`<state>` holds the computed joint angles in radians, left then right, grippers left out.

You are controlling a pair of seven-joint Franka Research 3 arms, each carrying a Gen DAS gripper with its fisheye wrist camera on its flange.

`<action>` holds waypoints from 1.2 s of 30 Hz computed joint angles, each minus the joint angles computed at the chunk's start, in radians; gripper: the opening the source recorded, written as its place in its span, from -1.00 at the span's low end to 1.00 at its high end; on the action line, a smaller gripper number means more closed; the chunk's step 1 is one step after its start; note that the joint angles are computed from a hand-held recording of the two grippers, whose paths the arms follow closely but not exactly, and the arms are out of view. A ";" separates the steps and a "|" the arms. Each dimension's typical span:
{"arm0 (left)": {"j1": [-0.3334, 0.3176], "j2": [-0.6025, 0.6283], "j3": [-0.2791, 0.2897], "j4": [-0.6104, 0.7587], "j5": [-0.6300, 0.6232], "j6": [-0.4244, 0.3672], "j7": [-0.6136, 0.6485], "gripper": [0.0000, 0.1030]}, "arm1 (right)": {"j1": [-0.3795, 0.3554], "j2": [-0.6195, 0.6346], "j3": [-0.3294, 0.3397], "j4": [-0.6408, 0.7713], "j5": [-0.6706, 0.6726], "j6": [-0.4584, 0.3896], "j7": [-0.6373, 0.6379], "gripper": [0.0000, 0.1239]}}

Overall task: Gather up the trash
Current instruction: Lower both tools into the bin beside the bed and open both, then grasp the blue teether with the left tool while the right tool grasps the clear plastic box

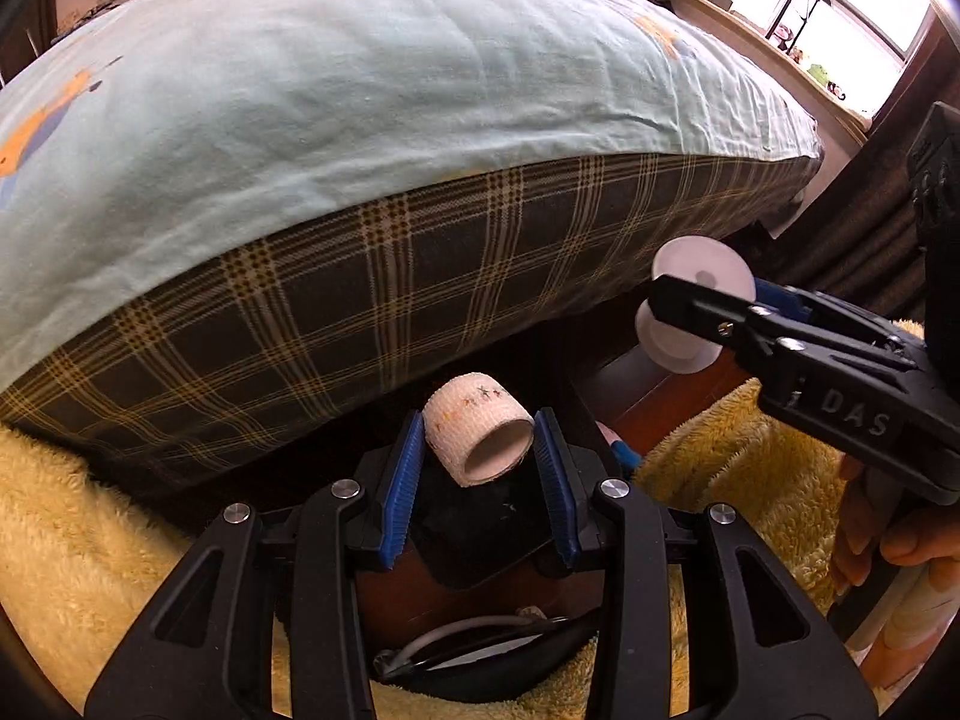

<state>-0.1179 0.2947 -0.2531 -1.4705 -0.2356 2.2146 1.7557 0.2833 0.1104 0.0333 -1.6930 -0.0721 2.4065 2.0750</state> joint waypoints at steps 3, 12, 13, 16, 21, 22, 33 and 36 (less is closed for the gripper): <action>-0.006 0.008 0.000 0.007 0.009 0.011 -0.009 -0.25 | -0.004 0.002 0.001 -0.010 0.033 0.013 -0.005 -0.15; -0.006 -0.010 0.005 -0.007 0.030 0.032 -0.014 0.19 | -0.006 0.004 -0.007 0.009 0.021 0.019 0.006 0.16; -0.007 -0.014 0.006 -0.010 0.035 0.036 -0.018 0.21 | -0.005 0.000 -0.009 0.008 0.003 0.020 0.018 0.18; 0.001 -0.043 0.015 -0.028 0.045 0.059 -0.014 0.30 | -0.005 -0.003 -0.016 0.022 -0.048 0.015 0.048 0.26; 0.004 -0.074 0.030 -0.036 0.084 0.116 -0.019 0.54 | -0.013 -0.014 -0.021 0.047 -0.108 0.028 0.071 0.36; 0.006 -0.077 0.032 -0.032 0.087 0.123 -0.020 0.56 | -0.015 -0.012 -0.021 0.058 -0.116 0.028 0.067 0.37; 0.015 0.038 0.049 0.171 0.160 0.131 -0.074 0.68 | -0.029 0.149 -0.037 0.322 -0.065 0.055 -0.011 0.37; 0.009 0.127 0.055 0.303 0.199 0.099 -0.092 0.65 | -0.017 0.255 -0.045 0.473 -0.034 0.018 -0.055 0.20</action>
